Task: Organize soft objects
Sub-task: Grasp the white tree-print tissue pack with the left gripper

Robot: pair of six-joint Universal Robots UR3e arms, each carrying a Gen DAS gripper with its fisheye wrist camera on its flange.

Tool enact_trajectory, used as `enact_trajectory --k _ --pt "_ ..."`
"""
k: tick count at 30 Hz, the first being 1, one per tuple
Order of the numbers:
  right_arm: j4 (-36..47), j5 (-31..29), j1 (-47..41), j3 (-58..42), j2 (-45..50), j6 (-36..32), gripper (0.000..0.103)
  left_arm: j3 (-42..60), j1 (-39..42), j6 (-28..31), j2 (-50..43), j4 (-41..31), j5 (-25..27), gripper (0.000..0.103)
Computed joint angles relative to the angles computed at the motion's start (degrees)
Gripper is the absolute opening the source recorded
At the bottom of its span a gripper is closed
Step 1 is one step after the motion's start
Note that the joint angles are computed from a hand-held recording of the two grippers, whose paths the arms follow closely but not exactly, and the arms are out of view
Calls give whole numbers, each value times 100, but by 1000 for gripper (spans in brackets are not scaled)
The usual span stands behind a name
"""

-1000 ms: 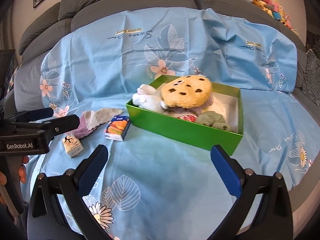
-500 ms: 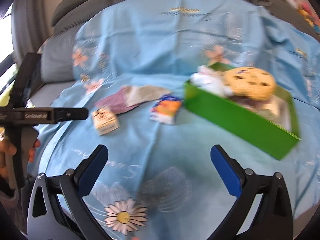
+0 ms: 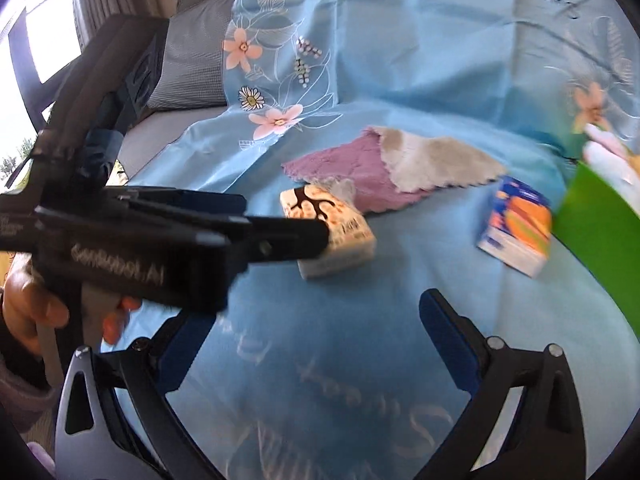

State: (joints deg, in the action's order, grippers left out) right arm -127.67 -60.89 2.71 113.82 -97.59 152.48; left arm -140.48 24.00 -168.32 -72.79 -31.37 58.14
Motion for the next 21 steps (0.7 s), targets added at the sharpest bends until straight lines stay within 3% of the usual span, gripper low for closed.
enact_trajectory --k 2,5,8,10,12,14,21 --pt "-227 -120 207 -196 378 134 95 63 70 76 -215 49 -127 102" --pt "-415 -283 447 -534 901 270 89 197 72 137 -524 150 -192 91" --pt "-432 -258 477 -724 1173 251 84 337 64 188 -775 150 -240 90" --pt "-388 -240 516 -852 1323 215 77 403 38 181 -939 180 -242 82" --pt "-379 -320 574 -919 1412 226 61 463 -24 156 -1088 230 -202 73" --pt "-373 -369 582 -929 1422 235 52 499 -49 131 -1163 283 -160 70" --pt "-105 -349 524 -862 1172 85 52 282 -36 153 -882 282 -155 69"
